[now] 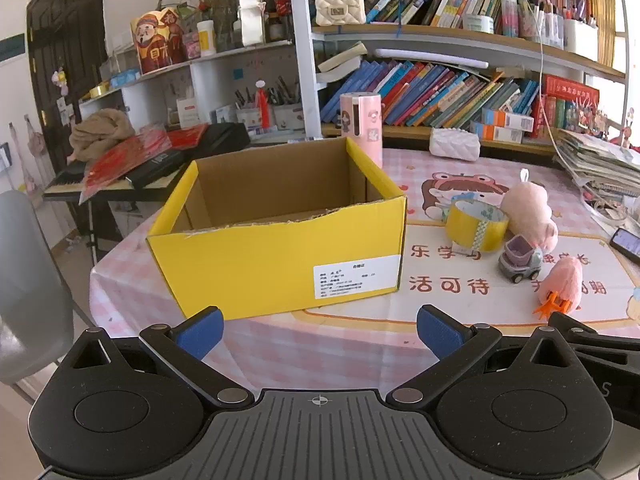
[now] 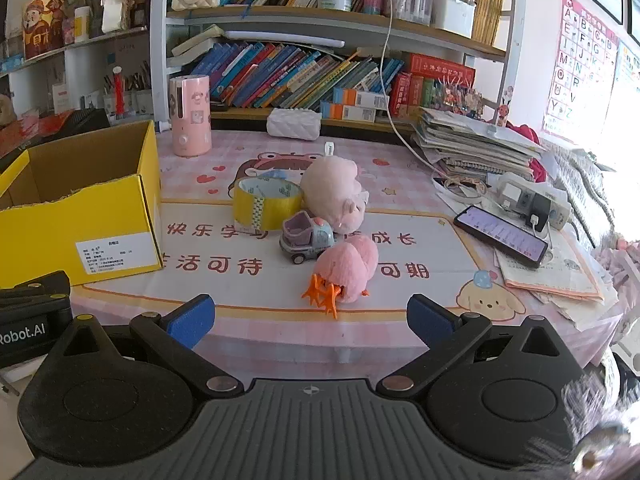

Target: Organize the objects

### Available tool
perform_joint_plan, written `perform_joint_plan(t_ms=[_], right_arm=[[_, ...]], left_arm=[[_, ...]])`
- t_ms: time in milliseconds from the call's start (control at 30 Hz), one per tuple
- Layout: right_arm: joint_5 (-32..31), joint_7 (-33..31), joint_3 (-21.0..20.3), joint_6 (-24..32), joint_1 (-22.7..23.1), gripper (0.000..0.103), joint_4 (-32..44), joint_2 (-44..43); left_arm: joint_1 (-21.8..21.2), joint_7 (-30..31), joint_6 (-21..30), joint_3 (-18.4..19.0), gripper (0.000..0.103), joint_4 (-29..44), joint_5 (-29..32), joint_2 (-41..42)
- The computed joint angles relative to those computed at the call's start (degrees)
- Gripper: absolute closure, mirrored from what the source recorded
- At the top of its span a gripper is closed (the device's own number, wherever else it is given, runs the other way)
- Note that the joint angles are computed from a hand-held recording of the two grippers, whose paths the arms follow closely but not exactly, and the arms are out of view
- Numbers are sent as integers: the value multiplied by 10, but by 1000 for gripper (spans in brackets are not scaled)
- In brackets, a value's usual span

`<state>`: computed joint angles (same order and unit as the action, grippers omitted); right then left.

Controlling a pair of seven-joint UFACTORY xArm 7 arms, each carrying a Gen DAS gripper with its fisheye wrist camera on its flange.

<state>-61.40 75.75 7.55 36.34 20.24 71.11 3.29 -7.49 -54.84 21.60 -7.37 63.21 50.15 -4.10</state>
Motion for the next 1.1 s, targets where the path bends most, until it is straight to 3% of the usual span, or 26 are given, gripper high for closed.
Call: perform_joint_plan(t_ms=[400,1100], right_arm=[[3,-4,-1,0,2,0,5,4],[3,-3,-2,5,7,0,9,7]], left_arm=[[3,8,-14,5,0,-1,-24,1],[7,6,-23,3,0,-2,-15,0]])
